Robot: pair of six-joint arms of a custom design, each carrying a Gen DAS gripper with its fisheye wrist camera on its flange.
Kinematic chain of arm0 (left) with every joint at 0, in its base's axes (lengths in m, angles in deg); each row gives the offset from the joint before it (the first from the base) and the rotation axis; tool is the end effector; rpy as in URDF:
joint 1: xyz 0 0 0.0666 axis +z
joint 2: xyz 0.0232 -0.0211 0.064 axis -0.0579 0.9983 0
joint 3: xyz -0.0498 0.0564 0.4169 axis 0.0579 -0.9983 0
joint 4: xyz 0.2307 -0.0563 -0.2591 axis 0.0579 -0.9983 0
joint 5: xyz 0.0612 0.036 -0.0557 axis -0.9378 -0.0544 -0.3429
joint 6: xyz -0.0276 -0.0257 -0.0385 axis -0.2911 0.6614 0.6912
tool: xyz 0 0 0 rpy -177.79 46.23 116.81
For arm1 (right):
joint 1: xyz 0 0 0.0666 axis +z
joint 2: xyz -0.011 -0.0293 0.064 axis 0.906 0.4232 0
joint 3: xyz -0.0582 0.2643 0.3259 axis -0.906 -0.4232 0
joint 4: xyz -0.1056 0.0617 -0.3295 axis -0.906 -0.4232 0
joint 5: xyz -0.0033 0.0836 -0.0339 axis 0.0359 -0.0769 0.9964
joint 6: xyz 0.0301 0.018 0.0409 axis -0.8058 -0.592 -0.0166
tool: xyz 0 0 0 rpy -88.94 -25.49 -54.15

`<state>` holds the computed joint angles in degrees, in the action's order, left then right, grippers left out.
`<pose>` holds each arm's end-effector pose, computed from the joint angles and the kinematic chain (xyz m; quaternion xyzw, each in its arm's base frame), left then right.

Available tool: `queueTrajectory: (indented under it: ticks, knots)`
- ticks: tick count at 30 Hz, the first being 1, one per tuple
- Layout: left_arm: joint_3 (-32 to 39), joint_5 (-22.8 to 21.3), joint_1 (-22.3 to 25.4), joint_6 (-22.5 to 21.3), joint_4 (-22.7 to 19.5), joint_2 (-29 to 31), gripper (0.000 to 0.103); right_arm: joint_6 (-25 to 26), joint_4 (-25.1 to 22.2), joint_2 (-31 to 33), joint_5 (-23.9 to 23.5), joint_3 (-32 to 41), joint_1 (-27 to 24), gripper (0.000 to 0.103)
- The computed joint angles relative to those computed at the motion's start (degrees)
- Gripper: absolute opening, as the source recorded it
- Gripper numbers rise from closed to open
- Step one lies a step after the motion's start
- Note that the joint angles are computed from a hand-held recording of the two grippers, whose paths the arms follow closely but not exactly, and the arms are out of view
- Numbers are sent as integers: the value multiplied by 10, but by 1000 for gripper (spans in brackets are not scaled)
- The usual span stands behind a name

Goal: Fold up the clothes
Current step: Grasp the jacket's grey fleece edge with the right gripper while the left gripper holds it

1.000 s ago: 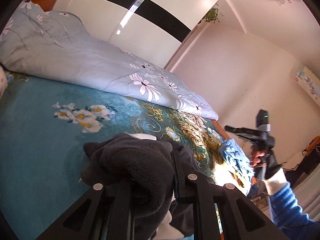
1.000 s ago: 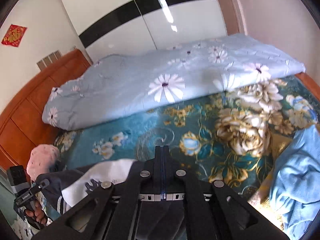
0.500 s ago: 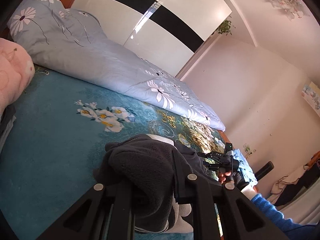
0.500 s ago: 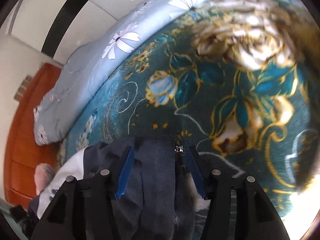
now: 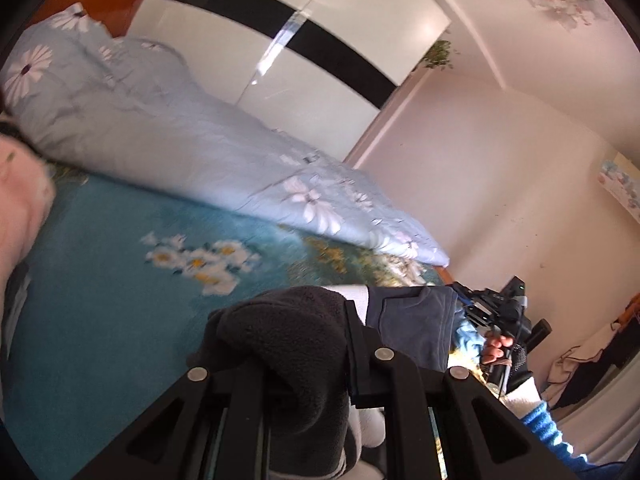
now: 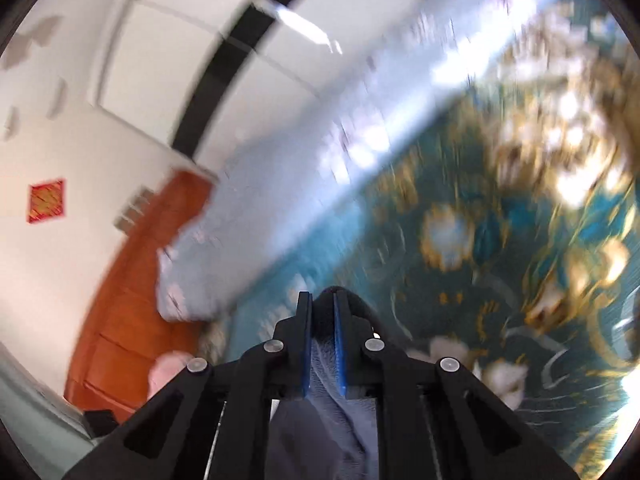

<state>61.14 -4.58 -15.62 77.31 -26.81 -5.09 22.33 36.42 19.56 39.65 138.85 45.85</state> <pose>0.3422 -0.0974 0.5931 0.1225 0.8277 -0.3949 0.3795 0.2977 -0.0799 0.5499 0.2358 0.7960 0.3603 0.4254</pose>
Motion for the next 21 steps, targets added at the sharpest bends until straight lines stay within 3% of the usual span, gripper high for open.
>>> queueTrajectory:
  ticks: [2, 4, 6, 9, 11, 14, 18, 21]
  knots:
    - [29, 9, -21, 8, 20, 10, 15, -11, 10, -27, -24, 21, -49, 1]
    - [63, 9, -50, 6, 30, 23, 15, -28, 36, -53, -59, 45, -117, 0]
    - [83, -1, -76, -3, 25, 33, 15, -27, 28, -67, -113, 81, -196, 0]
    - [75, -13, -100, -4, 28, 38, 15, 61, -84, -66, -159, 144, -289, 0]
    - [48, -10, -92, 6, 41, 24, 15, 120, -154, -62, -176, 159, -324, 0]
    - [6, -2, -68, 23, 59, -1, 15, 177, -206, -64, -160, 131, -316, 0]
    - [-30, 11, -18, 24, 47, -30, 15, 180, -201, -62, -78, 48, -224, 2]
    - [-41, 10, 4, 13, 28, -36, 15, 154, -174, -35, -21, -13, -147, 3]
